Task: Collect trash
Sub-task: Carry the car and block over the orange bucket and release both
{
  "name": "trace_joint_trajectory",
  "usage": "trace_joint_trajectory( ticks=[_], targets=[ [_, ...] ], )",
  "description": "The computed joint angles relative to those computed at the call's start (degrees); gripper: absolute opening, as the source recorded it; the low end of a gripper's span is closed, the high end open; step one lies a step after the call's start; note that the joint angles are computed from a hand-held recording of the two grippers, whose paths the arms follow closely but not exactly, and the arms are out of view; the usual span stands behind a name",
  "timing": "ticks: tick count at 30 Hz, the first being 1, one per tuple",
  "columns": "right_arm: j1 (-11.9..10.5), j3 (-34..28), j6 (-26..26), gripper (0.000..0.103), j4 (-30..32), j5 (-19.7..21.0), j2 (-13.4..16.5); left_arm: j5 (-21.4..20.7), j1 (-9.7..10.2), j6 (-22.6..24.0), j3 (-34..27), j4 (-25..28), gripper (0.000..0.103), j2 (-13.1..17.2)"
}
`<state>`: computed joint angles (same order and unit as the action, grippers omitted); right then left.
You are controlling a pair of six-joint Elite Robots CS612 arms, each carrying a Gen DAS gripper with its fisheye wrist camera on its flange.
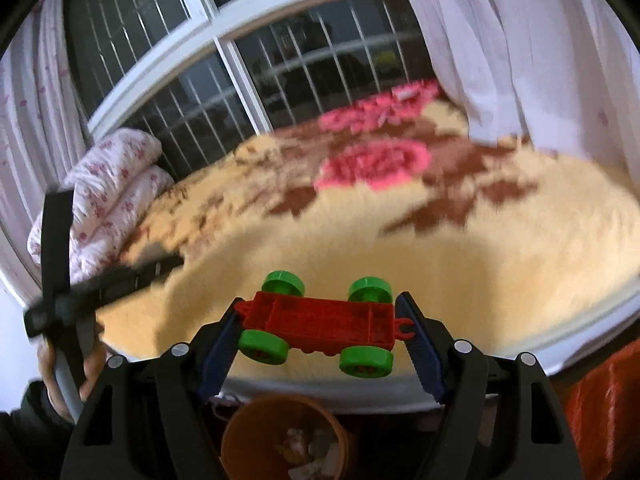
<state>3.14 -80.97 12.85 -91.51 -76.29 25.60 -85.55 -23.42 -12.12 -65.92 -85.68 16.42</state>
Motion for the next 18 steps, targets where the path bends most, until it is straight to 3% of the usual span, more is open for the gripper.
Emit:
trace_joint_trajectory(
  ticks=[9,12,18],
  targets=[
    [0.0,-0.8,-2.6,0.074,-5.4,-1.6,-2.8,3.3,-0.40,1.8,-8.8,-0.6,0.034,2.8],
    [0.4,-1.5,-3.3,0.074,-3.1,-0.5,-2.1,4.9,-0.86,3.7,-11.8,1.1,0.034,4.4],
    [2.2,-3.5,-6.1,0.074,6.4,3.0,0.9,2.7,-0.89,6.3,-17.4,9.1,0.034,8.0]
  ],
)
